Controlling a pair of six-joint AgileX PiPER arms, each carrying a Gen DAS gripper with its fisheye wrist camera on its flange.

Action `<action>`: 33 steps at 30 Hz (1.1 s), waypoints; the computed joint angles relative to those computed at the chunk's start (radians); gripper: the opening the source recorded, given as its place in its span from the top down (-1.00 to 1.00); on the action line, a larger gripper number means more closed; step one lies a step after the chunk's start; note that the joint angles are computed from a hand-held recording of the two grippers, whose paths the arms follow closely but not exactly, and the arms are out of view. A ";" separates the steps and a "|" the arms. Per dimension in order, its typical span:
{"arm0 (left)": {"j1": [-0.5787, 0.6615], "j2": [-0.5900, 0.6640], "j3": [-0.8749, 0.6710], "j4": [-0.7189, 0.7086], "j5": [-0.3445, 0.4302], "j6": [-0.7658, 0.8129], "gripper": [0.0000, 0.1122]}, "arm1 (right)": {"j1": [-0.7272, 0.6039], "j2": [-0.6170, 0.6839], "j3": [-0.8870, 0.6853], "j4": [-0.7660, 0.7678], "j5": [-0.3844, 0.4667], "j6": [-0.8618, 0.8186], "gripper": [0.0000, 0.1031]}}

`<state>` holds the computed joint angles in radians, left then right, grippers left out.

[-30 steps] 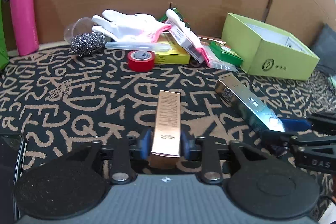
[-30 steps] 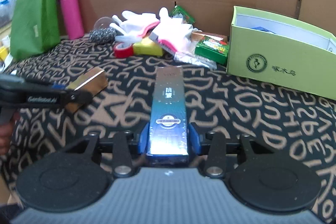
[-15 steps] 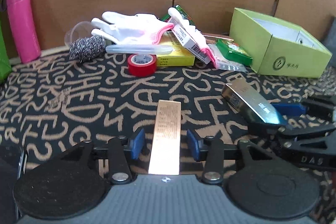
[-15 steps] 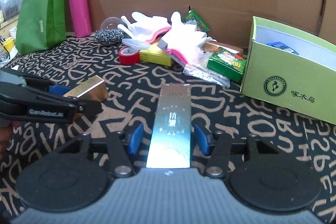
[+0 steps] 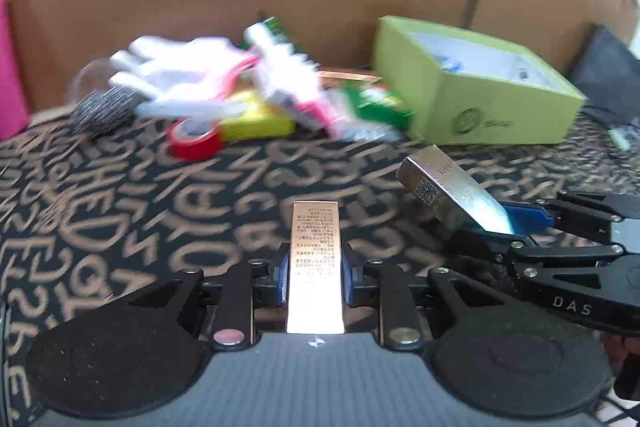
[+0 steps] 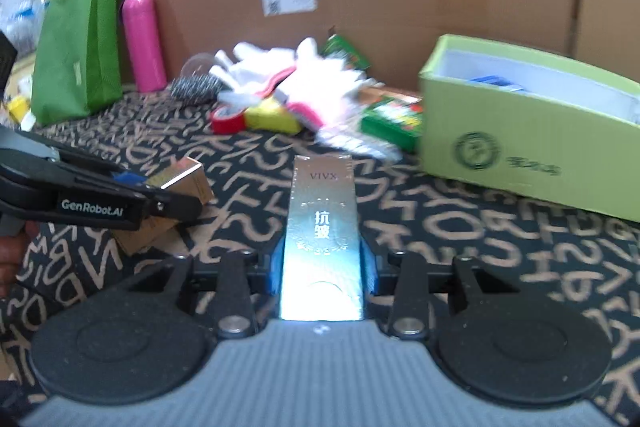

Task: Organize objects
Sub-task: 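Carry copper and silver boxes into the green shoebox and release both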

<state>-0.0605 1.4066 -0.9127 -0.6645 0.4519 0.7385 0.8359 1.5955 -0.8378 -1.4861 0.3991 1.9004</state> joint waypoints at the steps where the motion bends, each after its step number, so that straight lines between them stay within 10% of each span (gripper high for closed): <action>1: -0.020 0.000 -0.013 -0.013 0.007 0.005 0.56 | -0.004 -0.032 0.022 -0.007 0.013 0.008 0.27; 15: -0.303 0.246 -0.522 -0.009 0.129 -0.144 0.56 | -0.332 -0.284 0.035 0.081 -0.014 -0.257 0.27; 33: -0.436 0.959 -1.585 0.410 0.447 -0.660 0.56 | -0.736 0.075 -0.269 0.226 -0.194 -0.525 0.27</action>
